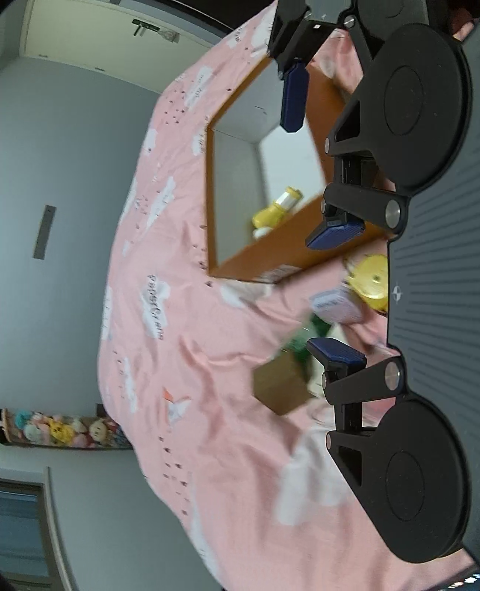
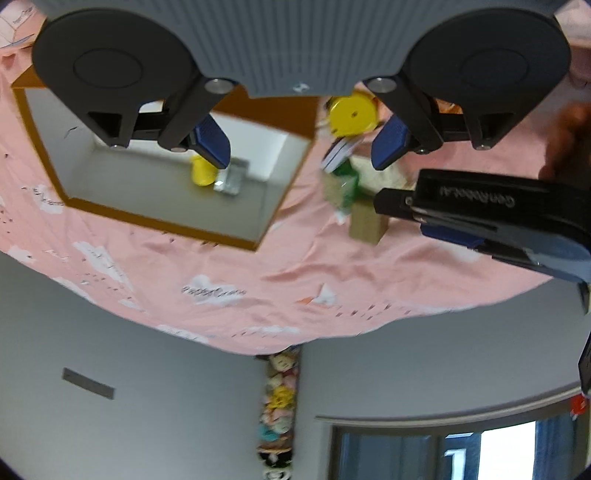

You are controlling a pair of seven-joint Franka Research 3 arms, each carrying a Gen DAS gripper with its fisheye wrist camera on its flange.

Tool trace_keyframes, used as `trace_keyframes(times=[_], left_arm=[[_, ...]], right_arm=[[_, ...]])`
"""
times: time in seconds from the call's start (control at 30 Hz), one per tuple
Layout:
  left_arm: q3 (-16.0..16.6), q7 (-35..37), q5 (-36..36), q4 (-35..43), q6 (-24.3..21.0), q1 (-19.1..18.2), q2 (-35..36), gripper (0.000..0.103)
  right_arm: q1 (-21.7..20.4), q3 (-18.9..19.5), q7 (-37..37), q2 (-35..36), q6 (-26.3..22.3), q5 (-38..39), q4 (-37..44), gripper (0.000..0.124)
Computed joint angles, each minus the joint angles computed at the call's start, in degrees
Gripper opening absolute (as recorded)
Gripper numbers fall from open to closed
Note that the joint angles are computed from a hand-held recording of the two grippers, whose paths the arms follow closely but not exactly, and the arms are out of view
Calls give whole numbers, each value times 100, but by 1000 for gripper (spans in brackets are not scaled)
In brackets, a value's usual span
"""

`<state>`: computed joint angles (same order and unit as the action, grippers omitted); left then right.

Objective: Organize rigid objects
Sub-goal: 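Withdraw both tools from the box back toward the item pile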

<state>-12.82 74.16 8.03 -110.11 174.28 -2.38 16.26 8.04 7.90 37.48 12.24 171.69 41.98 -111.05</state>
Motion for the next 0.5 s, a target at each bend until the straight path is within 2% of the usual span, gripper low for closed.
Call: trace_keyframes(times=[0.17,0.23,0.33,0.4,0.5], left_arm=[[-737,929,-1155,-212,-590,727,-118,65],[-686,1091,-1482,-345,-737,737,-214,65],[-374,1098,-1506,-499,-1015,540,-352,65],[-295,1265,-1650,-534,-1263,511,-394,65],[-154,1339,-1773,-569,-1525,419,-411,65]], right_arm=[[74,-52,43,12,-411,-148,0,82],[146,-132,191,40,-630,-386,33,82],[276,-270,543,101,-926,-879,88,71],[314,-306,695,192,-1252,-1152,210,61],[381,-366,942,349,-1674,-1531,403,58]])
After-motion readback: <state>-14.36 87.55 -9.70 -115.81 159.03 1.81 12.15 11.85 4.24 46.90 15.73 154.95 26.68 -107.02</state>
